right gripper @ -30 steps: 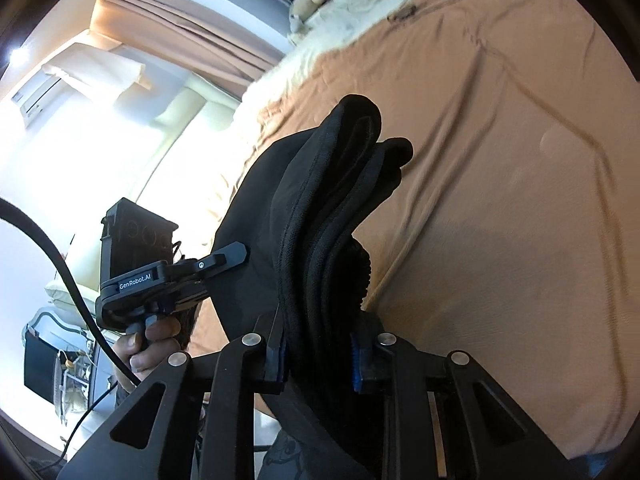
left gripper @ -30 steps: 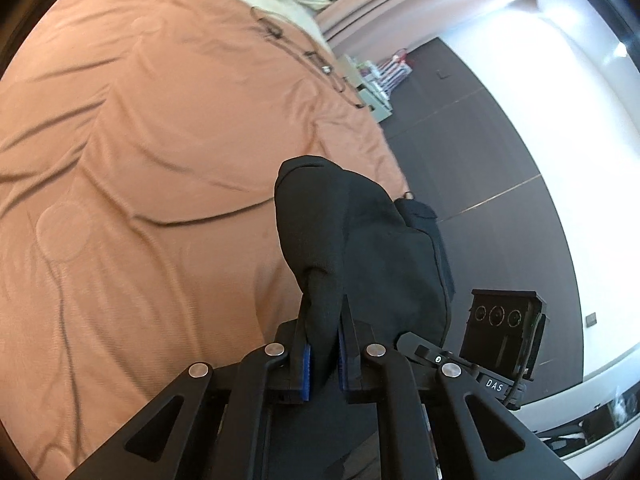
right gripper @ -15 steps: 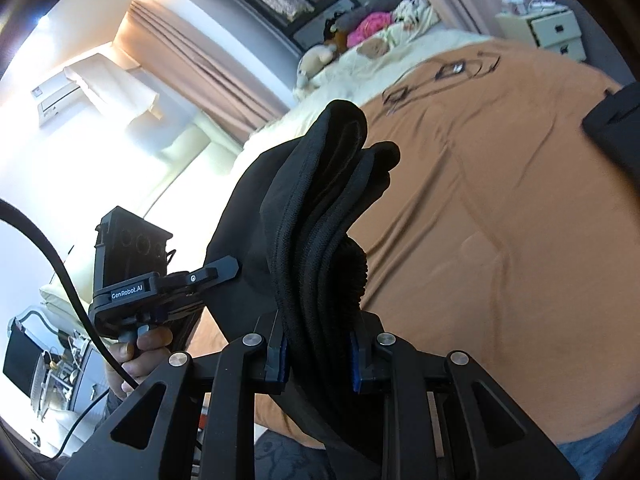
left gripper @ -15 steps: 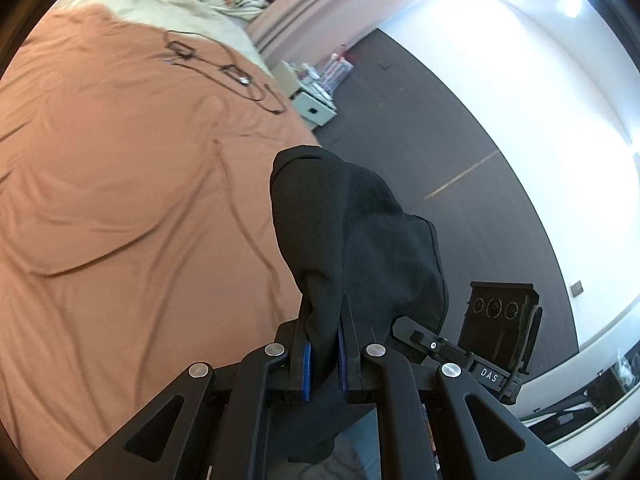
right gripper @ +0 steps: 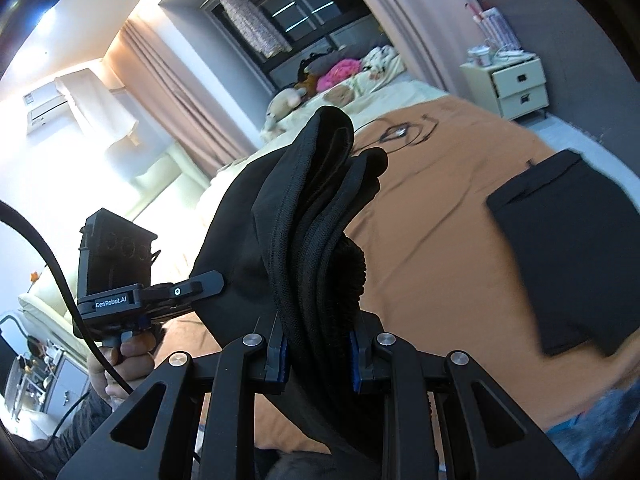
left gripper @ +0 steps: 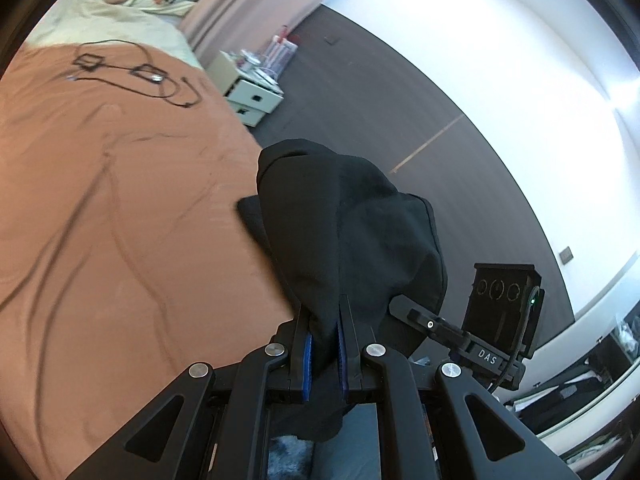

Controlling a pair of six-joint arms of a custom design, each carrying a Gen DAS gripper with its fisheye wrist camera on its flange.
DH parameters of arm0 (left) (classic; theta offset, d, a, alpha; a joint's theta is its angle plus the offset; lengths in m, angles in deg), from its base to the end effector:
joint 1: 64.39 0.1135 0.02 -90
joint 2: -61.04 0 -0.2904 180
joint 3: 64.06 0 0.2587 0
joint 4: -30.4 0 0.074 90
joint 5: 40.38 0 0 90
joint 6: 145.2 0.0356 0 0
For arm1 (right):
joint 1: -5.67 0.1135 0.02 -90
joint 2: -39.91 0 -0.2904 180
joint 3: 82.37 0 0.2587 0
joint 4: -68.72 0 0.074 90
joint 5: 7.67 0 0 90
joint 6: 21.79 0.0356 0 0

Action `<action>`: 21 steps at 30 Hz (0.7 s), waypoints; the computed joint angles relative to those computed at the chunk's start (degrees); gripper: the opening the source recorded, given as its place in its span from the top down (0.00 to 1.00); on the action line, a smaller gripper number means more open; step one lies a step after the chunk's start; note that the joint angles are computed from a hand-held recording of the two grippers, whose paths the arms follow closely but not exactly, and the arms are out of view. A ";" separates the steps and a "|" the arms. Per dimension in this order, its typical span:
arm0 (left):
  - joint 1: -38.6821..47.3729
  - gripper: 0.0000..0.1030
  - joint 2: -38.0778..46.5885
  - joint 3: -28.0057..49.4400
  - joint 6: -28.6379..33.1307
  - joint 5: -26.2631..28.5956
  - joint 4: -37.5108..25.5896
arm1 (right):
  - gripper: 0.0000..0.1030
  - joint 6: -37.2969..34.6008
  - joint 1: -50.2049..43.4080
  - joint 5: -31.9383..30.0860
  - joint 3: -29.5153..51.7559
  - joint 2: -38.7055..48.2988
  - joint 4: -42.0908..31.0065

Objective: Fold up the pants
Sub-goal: 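Lift the folded pants with both grippers and fold them over onto the rest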

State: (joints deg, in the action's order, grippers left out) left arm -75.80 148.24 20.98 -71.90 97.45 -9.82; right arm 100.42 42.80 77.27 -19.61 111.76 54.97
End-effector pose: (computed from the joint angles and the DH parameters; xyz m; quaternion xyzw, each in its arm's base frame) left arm 0.3248 -0.0925 0.3278 0.1249 0.8430 -0.4494 0.2679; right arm 0.2260 0.1751 0.3061 -0.0601 0.8305 0.3446 0.4335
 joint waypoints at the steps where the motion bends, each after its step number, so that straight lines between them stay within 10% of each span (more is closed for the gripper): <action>1: -1.75 0.90 0.68 0.75 -0.95 -0.91 0.78 | 0.82 -0.10 0.27 0.75 -0.10 -1.05 -0.97; 21: -19.93 0.90 19.53 15.22 -13.23 -6.20 13.10 | 0.82 -0.91 -1.99 9.11 1.06 -15.27 -21.10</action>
